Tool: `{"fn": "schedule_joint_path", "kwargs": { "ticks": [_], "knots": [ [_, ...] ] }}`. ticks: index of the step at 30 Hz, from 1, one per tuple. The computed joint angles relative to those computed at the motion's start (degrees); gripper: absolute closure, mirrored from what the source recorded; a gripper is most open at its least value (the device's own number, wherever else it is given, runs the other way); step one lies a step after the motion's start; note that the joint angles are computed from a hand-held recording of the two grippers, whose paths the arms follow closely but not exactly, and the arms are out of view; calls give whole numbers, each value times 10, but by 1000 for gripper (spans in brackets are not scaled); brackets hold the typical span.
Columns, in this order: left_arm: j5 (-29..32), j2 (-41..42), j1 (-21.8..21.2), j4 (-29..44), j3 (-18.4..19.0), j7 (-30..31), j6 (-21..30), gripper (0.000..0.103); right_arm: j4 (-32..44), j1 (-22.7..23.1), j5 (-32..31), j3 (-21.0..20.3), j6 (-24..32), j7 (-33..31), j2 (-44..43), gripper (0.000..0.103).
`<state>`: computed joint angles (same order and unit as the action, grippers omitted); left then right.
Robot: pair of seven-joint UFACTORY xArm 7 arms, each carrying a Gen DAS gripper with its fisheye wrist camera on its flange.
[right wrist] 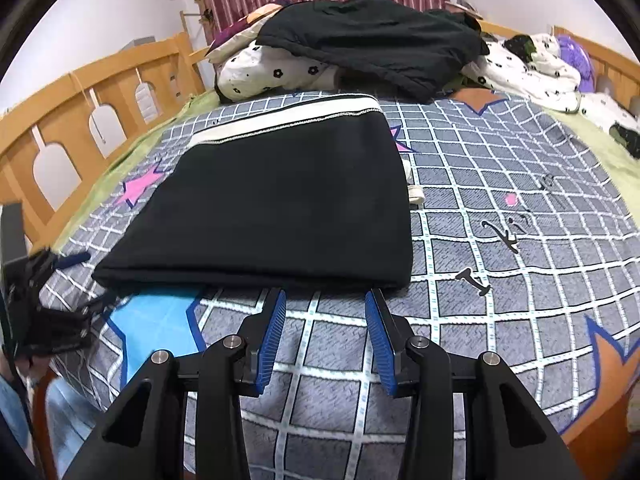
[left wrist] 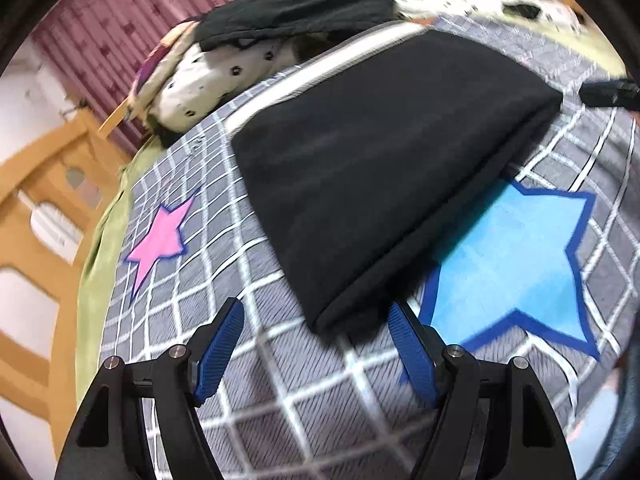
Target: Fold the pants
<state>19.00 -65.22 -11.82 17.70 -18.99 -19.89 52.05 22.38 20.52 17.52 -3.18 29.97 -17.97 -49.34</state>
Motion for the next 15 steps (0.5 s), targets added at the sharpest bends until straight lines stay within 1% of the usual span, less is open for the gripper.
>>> {"fn": "schedule_joint_path", "kwargs": {
  "ticks": [1,2,3,4,5,6,7,8,9,10,11,12,13,14,15],
  "knots": [
    [0,3,0,-1,0,-5,-16,62,-4,-4,-4,1,4,-1,-9,62],
    [-1,7,8,1,5,-16,-37,76,-7,-6,-7,3,6,0,-16,62],
    [-11,-7,19,-1,8,-45,-51,77,-7,-8,-10,5,7,1,-16,62],
    [-31,-41,21,-13,31,-72,-73,79,-8,-12,-13,7,8,3,-18,62],
    [-57,-70,27,-28,48,-86,-93,82,-10,-17,-17,10,10,7,-21,62],
    [-74,-103,25,-46,75,-112,-98,82,-12,-23,-21,10,12,10,-25,62],
    [-89,-113,26,-57,81,-115,-94,83,-10,-24,-22,8,13,11,-23,61],
    [-95,-110,27,-63,80,-113,-86,83,-12,-26,-22,4,17,12,-23,61],
    [-97,-107,26,-74,64,-113,-66,83,-11,-28,-22,1,20,13,-20,61],
    [-99,-108,20,-81,56,-113,-61,83,-10,-28,-22,-3,24,11,-16,61],
    [-100,-123,11,-91,48,-116,-56,80,-6,-26,-22,-7,29,7,-7,61],
    [-100,-140,3,-91,42,-117,-41,79,-2,-26,-23,-8,31,2,0,62],
    [-101,-144,2,-86,45,-115,-28,73,-1,-29,-27,-3,30,-2,3,62],
    [-103,-152,0,-79,49,-113,-11,70,1,-29,-30,0,27,-7,5,62],
    [-106,-164,-2,-74,50,-112,4,69,5,-23,-31,-3,20,-19,7,62]
  ]
}}
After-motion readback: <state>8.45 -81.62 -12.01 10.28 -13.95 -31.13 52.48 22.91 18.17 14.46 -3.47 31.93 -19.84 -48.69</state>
